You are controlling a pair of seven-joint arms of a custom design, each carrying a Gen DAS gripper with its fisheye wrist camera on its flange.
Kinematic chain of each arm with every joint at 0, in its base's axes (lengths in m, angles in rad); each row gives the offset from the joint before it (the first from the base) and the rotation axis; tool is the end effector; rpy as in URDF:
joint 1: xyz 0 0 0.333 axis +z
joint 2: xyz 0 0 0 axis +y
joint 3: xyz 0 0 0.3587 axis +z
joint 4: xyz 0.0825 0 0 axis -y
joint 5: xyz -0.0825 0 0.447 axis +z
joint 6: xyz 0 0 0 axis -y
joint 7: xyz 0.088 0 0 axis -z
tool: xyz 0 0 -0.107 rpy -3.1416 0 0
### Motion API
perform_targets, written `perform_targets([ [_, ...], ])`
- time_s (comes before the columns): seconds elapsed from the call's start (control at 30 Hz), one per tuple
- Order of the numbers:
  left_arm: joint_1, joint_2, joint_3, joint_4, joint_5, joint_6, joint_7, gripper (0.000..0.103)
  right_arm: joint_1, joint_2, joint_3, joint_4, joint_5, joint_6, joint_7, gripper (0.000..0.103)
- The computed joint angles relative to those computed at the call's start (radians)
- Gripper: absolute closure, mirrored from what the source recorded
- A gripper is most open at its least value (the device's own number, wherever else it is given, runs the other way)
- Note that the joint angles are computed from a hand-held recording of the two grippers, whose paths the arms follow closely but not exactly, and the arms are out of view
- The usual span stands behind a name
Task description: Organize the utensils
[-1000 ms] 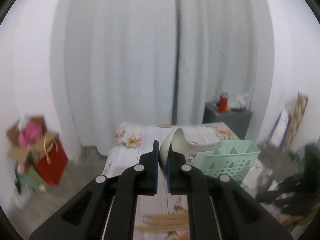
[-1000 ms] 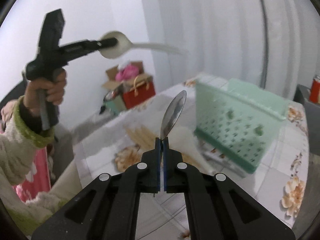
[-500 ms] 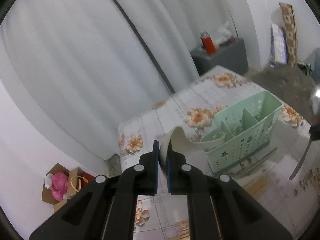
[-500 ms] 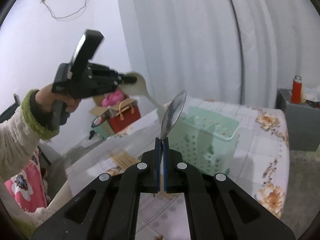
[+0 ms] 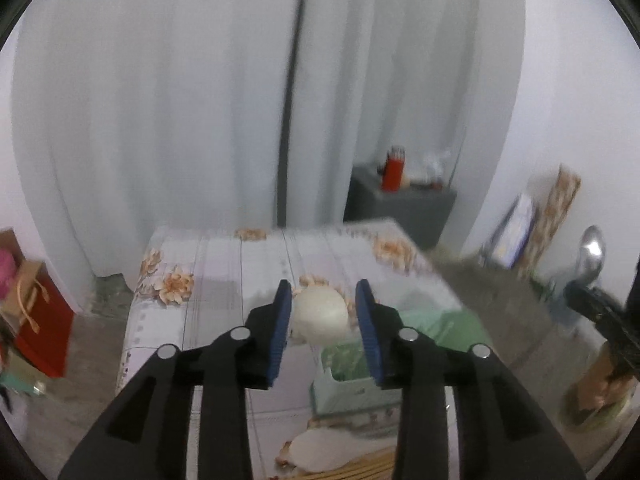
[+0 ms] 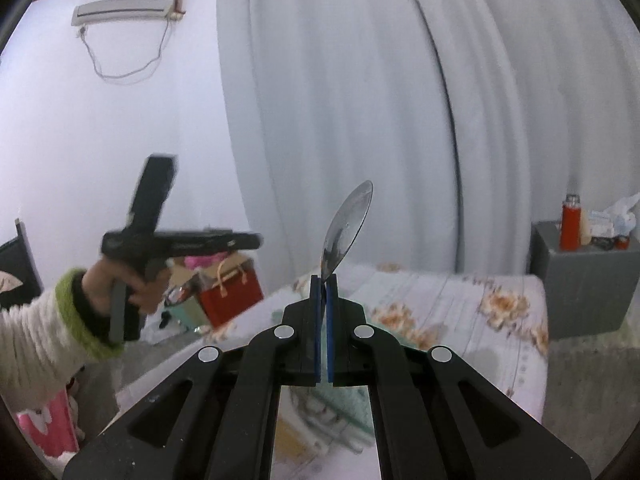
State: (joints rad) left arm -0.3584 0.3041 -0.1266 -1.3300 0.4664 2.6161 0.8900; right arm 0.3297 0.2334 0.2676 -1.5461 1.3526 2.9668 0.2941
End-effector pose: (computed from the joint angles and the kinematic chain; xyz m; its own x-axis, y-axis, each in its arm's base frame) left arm 0.6891 -0.3531 0.7178 -0.1435 -0.9778 0.1528 -0.5278 -0.0550 -0.8476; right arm 0.6592 0.3388 0.6417 0.6648 -0.7273 -0.1705 -0.2786 -0.0297 -0.9599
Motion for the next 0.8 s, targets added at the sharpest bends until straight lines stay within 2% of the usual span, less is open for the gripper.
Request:
perform_targets([
  [0.1, -0.014, -0.076, 0.038, -0.116, 0.082, 0.093, -0.148, 0.065, -0.003, 0.035, 0.006, 0.061, 0.013, 0.024, -0.024, 0.103],
  [0.23, -0.011, -0.171, 0.036, -0.258, 0.226, 0.11, -0.315, 0.061, -0.003, 0.091, 0.002, 0.119, -0.077, 0.04, 0.057, 0.103],
  [0.3, 0.001, -0.227, 0.019, -0.349, 0.282, 0.111, -0.397, 0.059, 0.007, 0.121, -0.012, 0.137, -0.169, 0.036, 0.157, 0.103],
  [0.4, 0.032, -0.296, -0.014, -0.465, 0.317, 0.107, -0.498, 0.058, 0.042, 0.167, -0.065, 0.165, -0.336, 0.013, 0.343, 0.103],
  [0.53, 0.081, -0.356, -0.059, -0.584, 0.296, 0.128, -0.596, 0.058, 0.082, 0.2, -0.129, 0.172, -0.506, -0.018, 0.548, 0.103],
  [0.6, 0.105, -0.369, -0.084, -0.623, 0.289, 0.14, -0.634, 0.058, 0.095, 0.21, -0.16, 0.178, -0.581, -0.065, 0.655, 0.103],
  [0.63, 0.116, -0.373, -0.098, -0.635, 0.294, 0.134, -0.651, 0.058, 0.111, 0.213, -0.189, 0.179, -0.632, -0.09, 0.727, 0.101],
  [0.7, 0.132, -0.381, -0.116, -0.656, 0.296, 0.139, -0.674, 0.058, 0.116, 0.211, -0.205, 0.171, -0.696, -0.13, 0.804, 0.097],
  [0.77, 0.144, -0.385, -0.129, -0.671, 0.304, 0.148, -0.702, 0.057, 0.122, 0.193, -0.215, 0.146, -0.75, -0.132, 0.866, 0.081],
  [0.8, 0.148, -0.386, -0.135, -0.677, 0.309, 0.151, -0.714, 0.057, 0.121, 0.177, -0.212, 0.118, -0.769, -0.11, 0.88, 0.077],
])
